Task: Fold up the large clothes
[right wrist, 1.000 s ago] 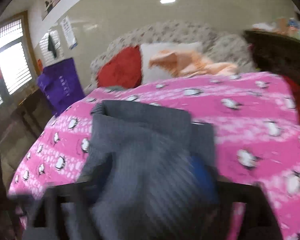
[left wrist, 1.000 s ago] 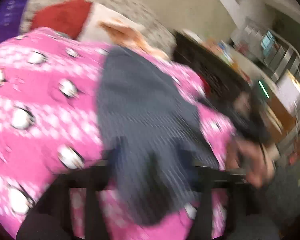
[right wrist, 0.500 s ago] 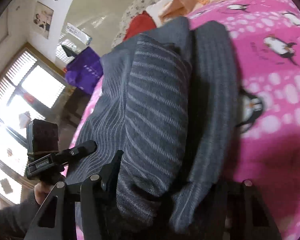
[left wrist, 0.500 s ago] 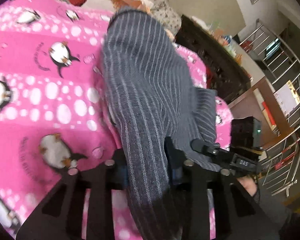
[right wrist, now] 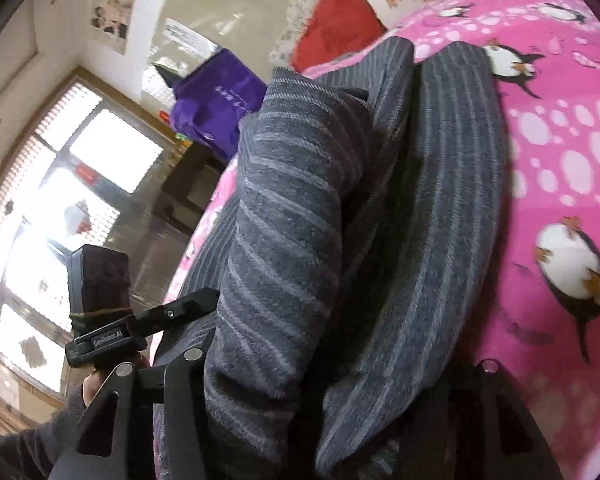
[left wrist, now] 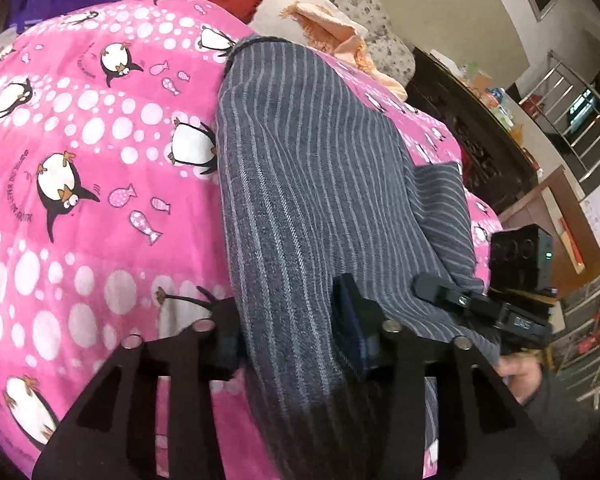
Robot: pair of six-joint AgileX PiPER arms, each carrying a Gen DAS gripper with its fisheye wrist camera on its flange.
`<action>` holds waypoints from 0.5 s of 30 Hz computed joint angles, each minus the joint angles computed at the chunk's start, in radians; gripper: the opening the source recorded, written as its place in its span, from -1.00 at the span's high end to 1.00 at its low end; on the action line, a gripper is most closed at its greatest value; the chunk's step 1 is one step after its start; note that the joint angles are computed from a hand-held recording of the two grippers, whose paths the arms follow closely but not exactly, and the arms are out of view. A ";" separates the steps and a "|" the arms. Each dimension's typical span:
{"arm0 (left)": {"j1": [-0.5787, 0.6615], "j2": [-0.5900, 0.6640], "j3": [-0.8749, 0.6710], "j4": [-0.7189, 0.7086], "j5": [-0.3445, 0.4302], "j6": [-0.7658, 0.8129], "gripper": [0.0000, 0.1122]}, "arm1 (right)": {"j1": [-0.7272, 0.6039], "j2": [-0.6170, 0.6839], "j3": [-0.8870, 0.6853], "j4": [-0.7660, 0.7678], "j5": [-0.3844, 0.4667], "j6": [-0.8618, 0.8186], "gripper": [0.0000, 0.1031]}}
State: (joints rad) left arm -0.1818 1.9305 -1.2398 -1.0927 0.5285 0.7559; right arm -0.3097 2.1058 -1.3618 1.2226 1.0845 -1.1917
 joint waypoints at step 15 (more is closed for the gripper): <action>-0.120 -0.027 0.120 0.159 -0.316 -0.238 -0.35 | 0.140 -0.646 0.392 -0.239 -0.420 -0.099 -0.09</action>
